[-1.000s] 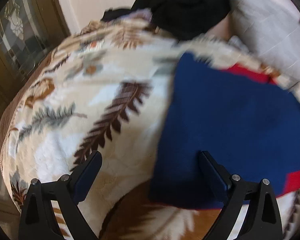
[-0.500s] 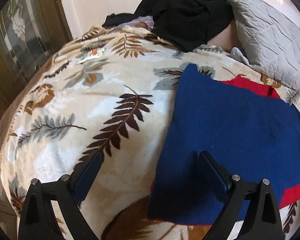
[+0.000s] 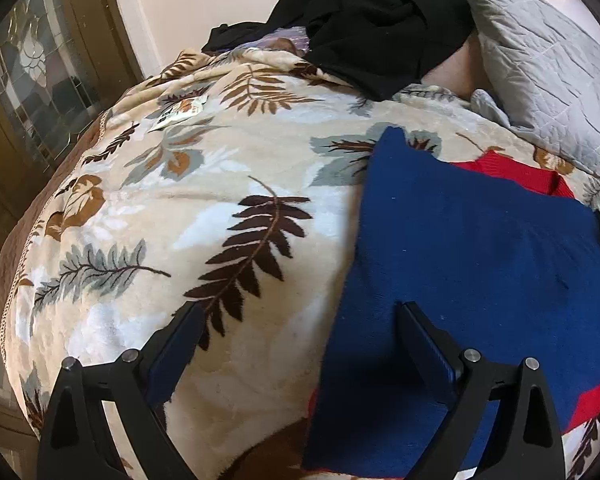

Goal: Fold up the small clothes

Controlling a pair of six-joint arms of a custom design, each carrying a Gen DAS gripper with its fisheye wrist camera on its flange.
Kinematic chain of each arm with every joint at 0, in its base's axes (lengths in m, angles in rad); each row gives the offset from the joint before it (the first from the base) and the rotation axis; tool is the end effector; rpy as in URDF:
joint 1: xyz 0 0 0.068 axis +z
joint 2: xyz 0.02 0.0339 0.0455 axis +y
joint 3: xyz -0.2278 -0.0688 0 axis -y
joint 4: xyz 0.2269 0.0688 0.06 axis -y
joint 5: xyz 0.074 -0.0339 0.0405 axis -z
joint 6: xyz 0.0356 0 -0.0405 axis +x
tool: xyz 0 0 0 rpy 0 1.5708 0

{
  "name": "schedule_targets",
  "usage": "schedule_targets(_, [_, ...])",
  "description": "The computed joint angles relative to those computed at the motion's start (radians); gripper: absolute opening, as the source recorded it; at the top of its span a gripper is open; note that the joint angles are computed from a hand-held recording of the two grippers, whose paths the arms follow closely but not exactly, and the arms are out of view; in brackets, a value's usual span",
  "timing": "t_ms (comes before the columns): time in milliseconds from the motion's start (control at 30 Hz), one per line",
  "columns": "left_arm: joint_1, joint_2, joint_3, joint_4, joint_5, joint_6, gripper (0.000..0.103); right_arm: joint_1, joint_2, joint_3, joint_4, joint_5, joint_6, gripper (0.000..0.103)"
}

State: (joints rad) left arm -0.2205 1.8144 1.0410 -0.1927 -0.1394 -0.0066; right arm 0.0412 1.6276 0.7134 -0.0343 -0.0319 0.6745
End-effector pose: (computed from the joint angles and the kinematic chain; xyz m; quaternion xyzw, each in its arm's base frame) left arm 0.3341 -0.0698 0.1291 0.0810 0.9491 0.0324 0.3027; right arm 0.2826 0.0128 0.1088 0.2918 0.9061 0.1214 0.2814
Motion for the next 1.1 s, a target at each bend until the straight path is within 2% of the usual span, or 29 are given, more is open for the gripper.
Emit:
schedule_targets(33, [0.004, 0.001, 0.002, -0.001, 0.002, -0.003, 0.097, -0.002, -0.026, -0.014, -0.001, -0.002, 0.008, 0.009])
schedule_targets(100, [0.007, -0.001, 0.003, -0.005, 0.004, -0.009, 0.097, -0.022, -0.120, -0.076, 0.025, -0.012, 0.043, 0.008])
schedule_targets(200, [0.003, -0.006, -0.004, 0.002, 0.002, -0.013, 0.097, -0.044, -0.256, -0.119, -0.007, 0.007, 0.064, 0.008])
schedule_targets(267, [-0.002, 0.003, 0.001, -0.003, -0.003, -0.011, 0.097, -0.040, -0.250, -0.112, -0.025, 0.029, 0.062, 0.008])
schedule_targets(367, [-0.007, 0.016, 0.002, 0.005, -0.009, 0.000, 0.097, -0.027, -0.114, -0.085, -0.030, 0.085, 0.081, 0.008])
schedule_targets(433, [-0.010, 0.019, -0.003, 0.020, -0.018, 0.012, 0.097, -0.051, -0.116, -0.142, 0.039, 0.067, 0.103, 0.009])
schedule_targets(500, [-0.012, 0.006, -0.019, 0.038, -0.028, 0.026, 0.097, -0.057, -0.209, -0.198, 0.074, 0.047, 0.134, 0.012])
schedule_targets(600, [-0.015, -0.063, -0.073, 0.075, -0.022, 0.032, 0.097, -0.037, -0.458, -0.240, -0.074, 0.102, 0.153, 0.014])
schedule_targets(700, [-0.022, -0.136, -0.116, 0.085, 0.023, 0.035, 0.097, 0.082, -0.716, -0.238, -0.318, 0.223, 0.127, 0.042])
schedule_targets(733, [-0.029, -0.150, -0.126, 0.084, 0.030, 0.033, 0.097, 0.144, -0.804, -0.245, -0.396, 0.241, 0.140, 0.071])
schedule_targets(767, [-0.041, -0.156, -0.135, 0.084, 0.026, 0.035, 0.097, 0.208, -0.867, -0.257, -0.441, 0.258, 0.171, 0.083])
schedule_targets(867, [-0.078, -0.118, -0.144, 0.088, -0.032, 0.048, 0.097, 0.482, -0.944, -0.292, -0.515, 0.412, 0.318, 0.078])
schedule_targets(900, [-0.085, -0.092, -0.139, 0.087, -0.040, 0.050, 0.097, 0.564, -0.937, -0.309, -0.510, 0.444, 0.379, 0.070])
schedule_targets(933, [-0.087, -0.065, -0.132, 0.084, -0.040, 0.051, 0.097, 0.612, -0.924, -0.332, -0.475, 0.450, 0.416, 0.047])
schedule_targets(967, [-0.083, -0.037, -0.126, 0.086, -0.034, 0.042, 0.097, 0.629, -0.880, -0.346, -0.445, 0.414, 0.435, 0.029])
schedule_targets(1033, [-0.062, -0.047, -0.140, 0.091, -0.001, 0.025, 0.098, 0.590, -0.767, -0.366, -0.388, 0.306, 0.447, 0.028])
schedule_targets(1100, [-0.043, -0.086, -0.143, 0.041, 0.021, 0.029, 0.098, 0.581, -0.695, -0.389, -0.376, 0.276, 0.473, 0.020])
